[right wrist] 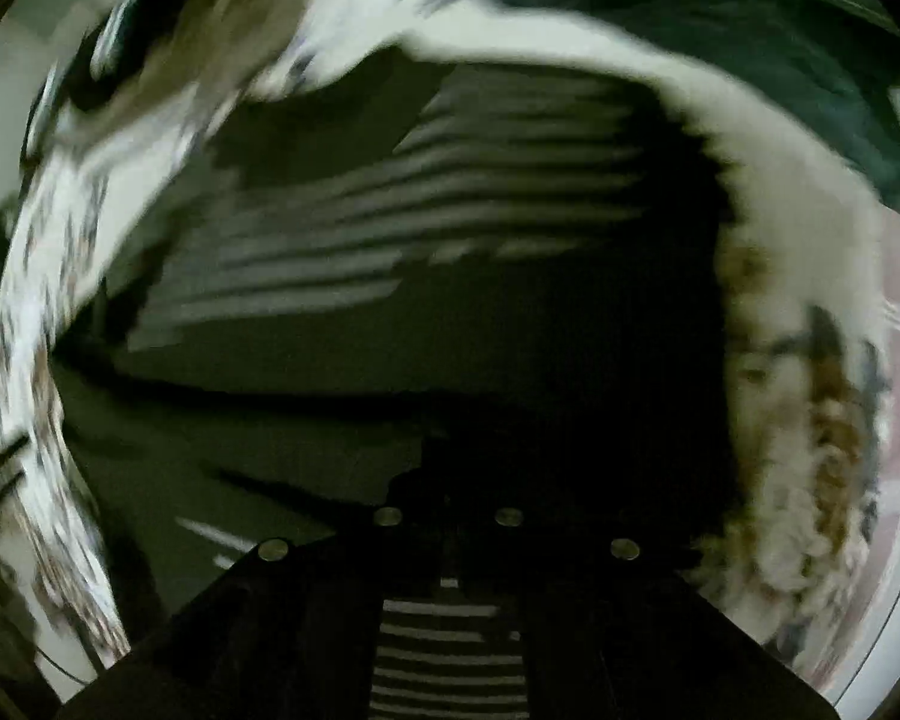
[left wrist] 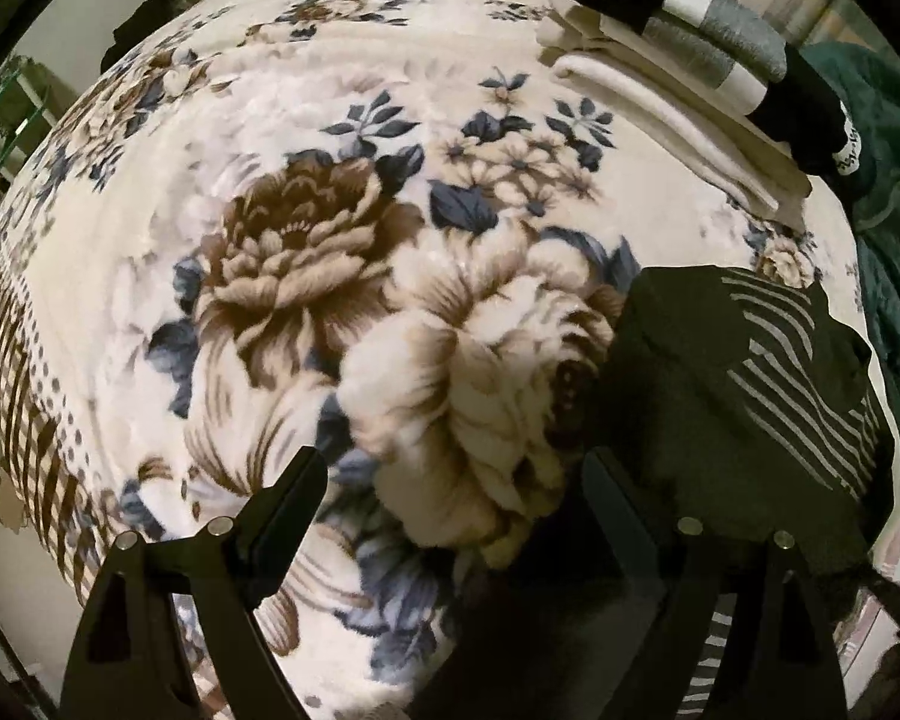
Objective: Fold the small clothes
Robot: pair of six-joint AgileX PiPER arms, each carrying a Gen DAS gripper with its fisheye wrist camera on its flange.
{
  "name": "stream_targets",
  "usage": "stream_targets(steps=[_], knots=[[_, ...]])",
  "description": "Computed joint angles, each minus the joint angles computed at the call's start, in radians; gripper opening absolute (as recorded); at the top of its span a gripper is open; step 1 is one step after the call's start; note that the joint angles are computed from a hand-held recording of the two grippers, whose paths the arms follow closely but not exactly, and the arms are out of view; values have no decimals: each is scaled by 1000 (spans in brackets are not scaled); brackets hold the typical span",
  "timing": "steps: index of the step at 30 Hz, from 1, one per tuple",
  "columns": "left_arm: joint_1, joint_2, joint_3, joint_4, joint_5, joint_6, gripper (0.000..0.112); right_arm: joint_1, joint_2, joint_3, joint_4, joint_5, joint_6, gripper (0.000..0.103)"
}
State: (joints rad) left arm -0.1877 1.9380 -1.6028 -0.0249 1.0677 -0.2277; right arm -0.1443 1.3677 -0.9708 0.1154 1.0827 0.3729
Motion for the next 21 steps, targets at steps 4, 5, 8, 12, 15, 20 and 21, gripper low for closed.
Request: stream_targets(steps=[4,5,8,12,15,20,21], knots=[[-10,27,-23,-42,12,24,87,-98,-22,-38,-72,57,-20,2],[-16,35,-31,-51,16,26,87,-146,-13,-42,-56,64,-46,2],[-40,69,-62,-74,28,23,87,-229,48,-49,-20,57,-101,2],[-72,116,-121,-73,47,22,87,-192,125,-61,-139,14,-21,2],[-90,154,-174,-68,68,21,87,-199,167,-72,-178,-2,29,2],[-40,197,-179,-268,86,49,87,-204,241,-155,-133,89,-30,14],[-28,201,-170,-311,85,55,86,-192,223,-171,-129,103,-34,18]])
